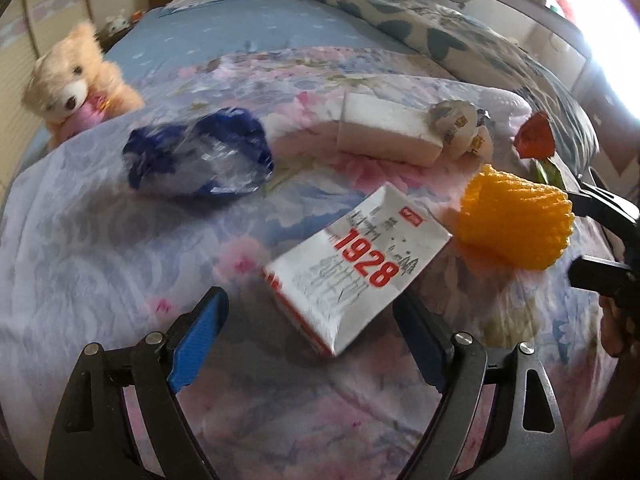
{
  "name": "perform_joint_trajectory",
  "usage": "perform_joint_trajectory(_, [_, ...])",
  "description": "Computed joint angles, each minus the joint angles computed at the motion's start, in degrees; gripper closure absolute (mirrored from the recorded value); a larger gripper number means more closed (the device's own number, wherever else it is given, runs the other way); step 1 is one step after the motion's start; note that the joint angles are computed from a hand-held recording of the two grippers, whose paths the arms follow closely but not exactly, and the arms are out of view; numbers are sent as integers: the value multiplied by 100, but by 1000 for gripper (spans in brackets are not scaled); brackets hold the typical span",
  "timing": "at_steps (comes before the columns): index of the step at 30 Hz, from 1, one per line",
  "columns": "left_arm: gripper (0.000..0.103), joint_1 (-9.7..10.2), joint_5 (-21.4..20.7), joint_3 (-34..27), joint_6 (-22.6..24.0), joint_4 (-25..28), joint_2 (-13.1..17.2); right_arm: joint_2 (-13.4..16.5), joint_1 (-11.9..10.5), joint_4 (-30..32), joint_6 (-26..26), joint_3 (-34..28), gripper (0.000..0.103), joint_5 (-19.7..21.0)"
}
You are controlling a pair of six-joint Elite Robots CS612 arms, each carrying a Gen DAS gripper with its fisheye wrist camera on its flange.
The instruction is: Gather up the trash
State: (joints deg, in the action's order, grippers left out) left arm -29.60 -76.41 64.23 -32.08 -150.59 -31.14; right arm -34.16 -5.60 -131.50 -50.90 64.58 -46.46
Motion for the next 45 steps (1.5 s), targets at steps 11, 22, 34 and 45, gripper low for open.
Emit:
perform_joint_trajectory(11, [52, -159, 264, -68, 91, -234, 43, -9, -101, -16, 506, 23, 77, 87])
perform_joint_trajectory(22, [54, -540, 519, 400, -1011, -1093, -155, -388, -445, -538, 923, 700, 79, 534])
perform_joint_trajectory(34, [54, -853, 382, -46, -756, -1261, 47, -574, -850, -1182, 1637, 1114, 79, 472])
perform_joint_trajectory(45, [54, -1006, -41, -987, -241, -902, 471, -620, -1208, -1714, 2342, 1269, 79, 294])
